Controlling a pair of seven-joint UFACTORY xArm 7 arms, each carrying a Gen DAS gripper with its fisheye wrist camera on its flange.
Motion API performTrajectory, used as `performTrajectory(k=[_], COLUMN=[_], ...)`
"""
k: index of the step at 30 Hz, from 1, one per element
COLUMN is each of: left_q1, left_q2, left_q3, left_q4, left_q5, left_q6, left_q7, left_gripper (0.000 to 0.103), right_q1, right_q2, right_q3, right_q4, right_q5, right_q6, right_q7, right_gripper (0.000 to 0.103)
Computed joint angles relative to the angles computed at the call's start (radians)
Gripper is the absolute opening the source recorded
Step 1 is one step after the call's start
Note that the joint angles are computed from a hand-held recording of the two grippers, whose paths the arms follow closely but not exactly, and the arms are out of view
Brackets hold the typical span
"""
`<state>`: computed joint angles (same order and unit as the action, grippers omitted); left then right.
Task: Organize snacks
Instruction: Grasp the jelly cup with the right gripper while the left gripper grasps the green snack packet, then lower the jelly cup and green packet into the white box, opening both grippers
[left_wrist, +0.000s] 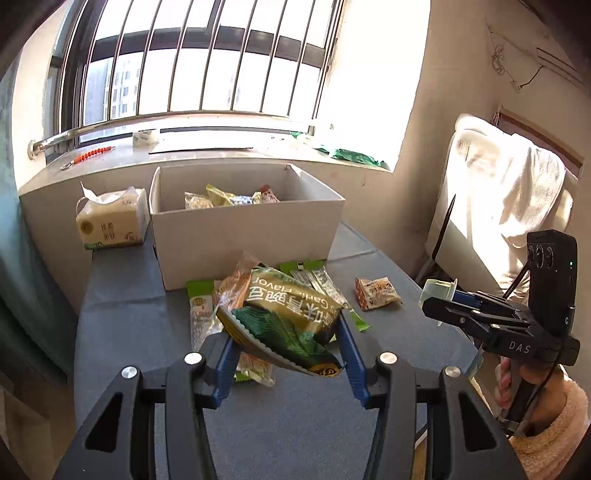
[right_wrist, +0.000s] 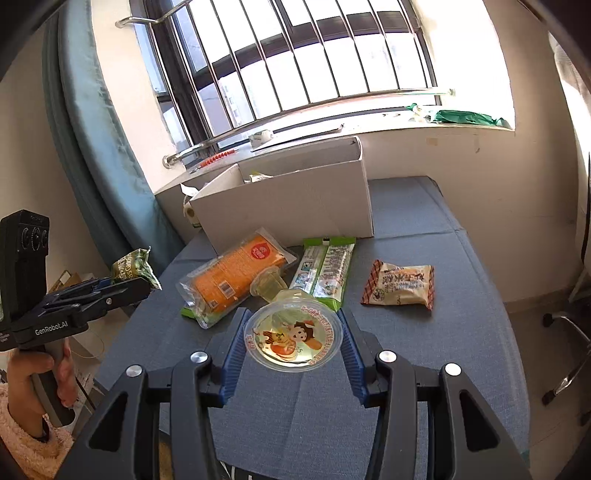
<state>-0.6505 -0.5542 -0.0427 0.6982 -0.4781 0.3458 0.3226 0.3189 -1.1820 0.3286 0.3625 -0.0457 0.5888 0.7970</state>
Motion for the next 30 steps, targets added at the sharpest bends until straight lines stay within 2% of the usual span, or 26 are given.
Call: performTrajectory(k=[2, 4, 6, 8, 14, 16, 18, 19, 20, 22, 24, 26, 30], left_q1=[0.001, -0.007, 0.024, 0.072, 0.165, 0.183, 0.190, 0.188, 0.192, 0.230, 0.253, 0.267, 0.288], left_q2=[0.065, 0.170, 0.284, 0.408, 0.650, 0.699, 0.729, 0.736, 0.740, 0.738, 0.728, 0.712, 0.660], left_q3=[0.021, 0.060, 0.065, 0.052, -0.012, -0.026, -0.034, -0.033, -0.036, -0.067, -0.089, -0.104, -0.121], left_q4=[0.085, 0.213, 0.345, 0.493, 0.791, 0.848, 0.874, 0.874, 0.876, 0.862, 0.842, 0.818, 0.763], left_q5=[0.005, -0.031, -0.051, -0.022, 0.184, 0.236, 0.313, 0.368, 0.396, 0.361, 0.365, 0.385, 0.383], left_q6=[-0.014, 0.015, 0.052, 0.107, 0.219, 0.229, 0.222, 0.212, 0.216, 0.216, 0.216, 0.200, 0.176], left_q7=[0.024, 0.063, 0.071, 0.037, -0.116, -0.162, -0.215, -0.260, -0.291, -0.274, -0.282, -0.289, -0.298], left_gripper=[0.054, 0.054, 0.054, 0.054, 0.055, 0.055, 0.062, 0.085, 0.102, 0.103, 0.103, 0.103, 0.103], right_q1=[-0.030, -0.066, -0.093, -0.113, -0.177, -0.215, -0.222, -0.215, -0.213, -0.237, -0.258, -0.277, -0.268], right_q2=[0.093, 0.198, 0.319, 0.443, 0.750, 0.811, 0.844, 0.850, 0.859, 0.854, 0.827, 0.811, 0.766], right_q3=[-0.041, -0.075, -0.115, -0.156, -0.201, -0.187, -0.201, -0.218, -0.227, -0.220, -0.208, -0.194, -0.207], right_q4=[0.055, 0.128, 0.214, 0.308, 0.574, 0.632, 0.653, 0.648, 0.652, 0.641, 0.606, 0.596, 0.555], right_q5=[-0.017, -0.026, -0.027, -0.021, -0.032, -0.060, -0.058, -0.040, -0.025, -0.033, -0.057, -0.079, -0.056], right_q6=[-0.078, -0.135, -0.187, -0.210, -0.143, -0.104, -0.107, -0.130, -0.130, -0.144, -0.188, -0.181, -0.201], right_q7=[-0.047, -0.089, -0.139, -0.193, -0.325, -0.308, -0.313, -0.330, -0.336, -0.291, -0.261, -0.228, -0.217], right_gripper=[0.051, 0.051, 0.052, 0.051, 0.052, 0.052, 0.052, 0.053, 0.073, 0.103, 0.103, 0.103, 0.103])
